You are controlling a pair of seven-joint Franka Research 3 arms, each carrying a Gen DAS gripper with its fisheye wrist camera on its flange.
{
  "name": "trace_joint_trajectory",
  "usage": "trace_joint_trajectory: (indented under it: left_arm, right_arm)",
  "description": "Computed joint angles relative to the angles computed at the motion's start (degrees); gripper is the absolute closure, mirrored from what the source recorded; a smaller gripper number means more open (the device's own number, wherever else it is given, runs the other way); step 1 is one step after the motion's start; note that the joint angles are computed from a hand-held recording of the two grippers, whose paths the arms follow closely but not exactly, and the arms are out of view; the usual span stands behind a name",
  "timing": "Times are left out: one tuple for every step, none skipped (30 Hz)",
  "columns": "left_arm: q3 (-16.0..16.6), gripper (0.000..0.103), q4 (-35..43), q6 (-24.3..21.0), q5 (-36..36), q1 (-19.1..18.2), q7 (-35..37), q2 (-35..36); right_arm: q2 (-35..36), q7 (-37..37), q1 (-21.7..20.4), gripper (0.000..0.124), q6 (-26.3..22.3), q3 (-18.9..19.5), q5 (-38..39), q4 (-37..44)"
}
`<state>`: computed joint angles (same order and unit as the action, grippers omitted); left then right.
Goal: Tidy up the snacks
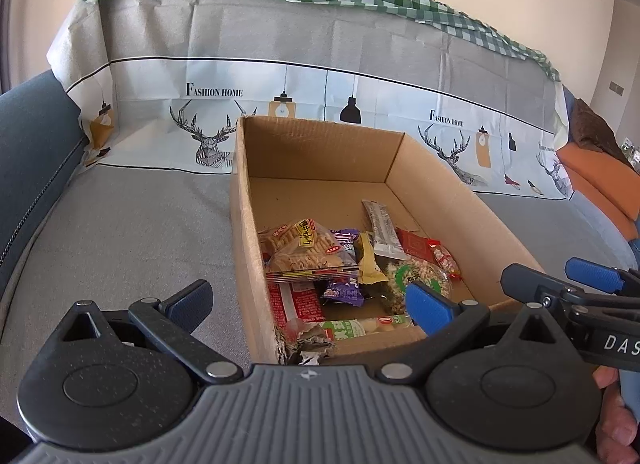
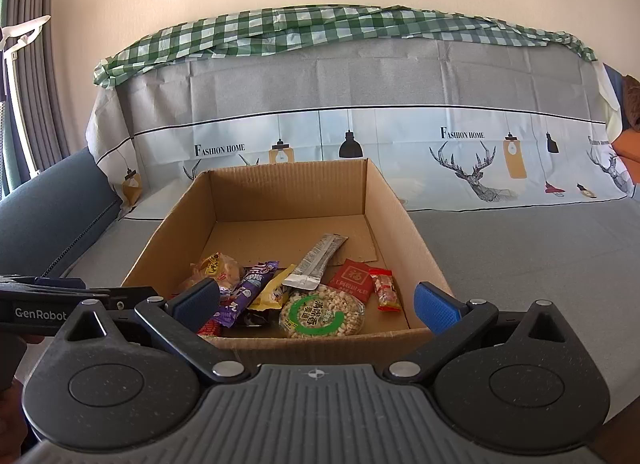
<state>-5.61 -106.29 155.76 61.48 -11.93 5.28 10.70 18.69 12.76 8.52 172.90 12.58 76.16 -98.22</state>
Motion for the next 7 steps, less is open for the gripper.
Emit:
trace_joint_trajectory:
  left_arm:
    - [0.04,0.0,0.04,0.04,0.27,-0.03,-0.03,0.02]
    - [0.12,0.0,0.05,0.06,0.81,-0.12,-0.35,0.03]
    - [0.2,0.0,0.05,0.11,1.48,-0.21,-0.76,0.02]
    - [0.22,0.0,0.02,0.25,1.91,-0.21,-0.9,0.0]
    - [0.16,0.0,0.07,0.2,2.0,-0.21,-0.77,0.06]
    - [0.07,0.0,0.18,0.05,1.81,-0.18,-0.36,0.16]
    - [0.0,0.0,0.31,-0.03,1.54,-0.15,0.08,0.28]
  right_arm:
    - [-0.01,0.03,0.01,0.022,0.03,0.01,-0.03,-0.02]
    - [0.01,0.01,0.01,0.022,0.07,0.03,-0.03,0.0]
    - [-0.03,0.2,0.04,0.022,0.11,0.01,-0.11,-0.06]
    - [-0.03,0.19,-0.01,0.022,0.05,0.05,-0.02,-0.05]
    - [-0.03,0.09,-0.07,0.022,-0.02,0.12,0.17,-0.01]
    - [-0.01,-0.2,-0.16,0.022,-0.11,0.21,0.5,0.04]
    - [0.03,-0.59,-0.24,0.022,-0.23,0.27,0.85,0.11]
